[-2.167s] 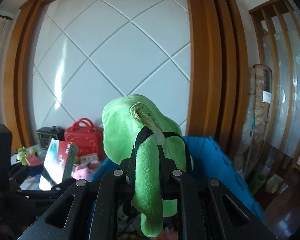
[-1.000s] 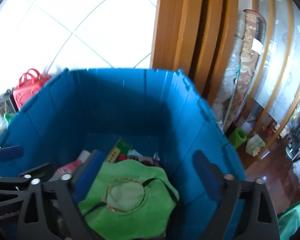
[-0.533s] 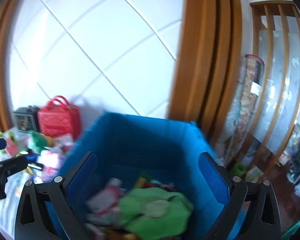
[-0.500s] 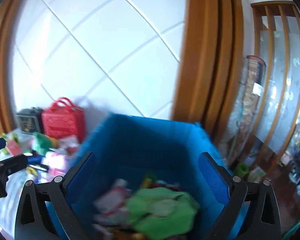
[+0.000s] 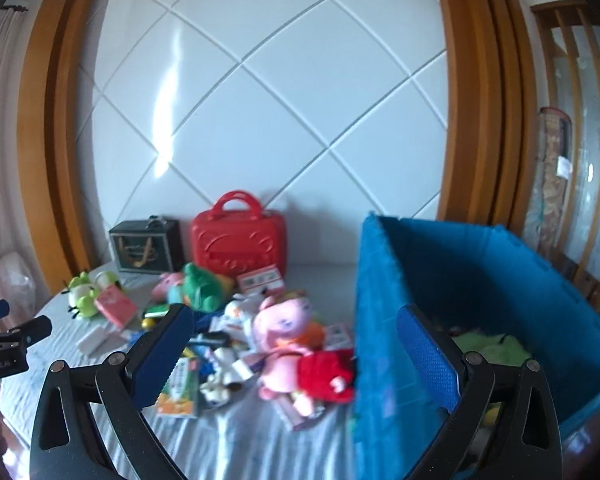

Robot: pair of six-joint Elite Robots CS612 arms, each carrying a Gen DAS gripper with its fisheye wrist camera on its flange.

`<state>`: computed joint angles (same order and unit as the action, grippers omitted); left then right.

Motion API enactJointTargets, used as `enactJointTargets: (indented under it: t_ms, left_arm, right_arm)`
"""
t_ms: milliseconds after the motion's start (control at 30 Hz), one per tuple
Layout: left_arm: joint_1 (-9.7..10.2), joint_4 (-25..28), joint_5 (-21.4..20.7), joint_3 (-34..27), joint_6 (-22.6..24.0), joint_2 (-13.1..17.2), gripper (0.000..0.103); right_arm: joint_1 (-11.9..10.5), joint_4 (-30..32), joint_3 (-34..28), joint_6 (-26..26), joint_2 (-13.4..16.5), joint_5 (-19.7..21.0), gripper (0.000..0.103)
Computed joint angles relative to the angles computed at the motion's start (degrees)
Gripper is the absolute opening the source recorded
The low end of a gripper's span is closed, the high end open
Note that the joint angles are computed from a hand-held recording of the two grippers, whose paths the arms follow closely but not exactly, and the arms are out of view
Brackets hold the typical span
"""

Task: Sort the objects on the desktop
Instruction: 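Open both tools to drop the box and hat into the bin, withdraw, then grasp the green Ibuprofen box with the left tool while the right tool grasps the white bear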

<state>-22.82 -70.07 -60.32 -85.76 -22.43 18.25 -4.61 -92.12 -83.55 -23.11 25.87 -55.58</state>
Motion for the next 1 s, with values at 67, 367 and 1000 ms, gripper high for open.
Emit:
enactJointTargets:
  t_ms: [67,367,1000]
  left_arm:
    - [1.22,2.85,-1.36,-0.26,-0.54,0.65,0.100]
    - [4.13,8.79,-8.58,3.31,-3.40,2.89,0.100]
    - [5.71,-2.13,-22.76,32.73,-5.05,-1.86,0.101]
  right_arm:
    - [0.97,2.42,-0.50,-1.50,0.52,-1.16,0.103]
    - [4.65,12.85,2.75,-7.35,1.76,-6.86,0.103]
    - [6.43,18.92,24.62,-11.90,-3.10,-15.26,0.103]
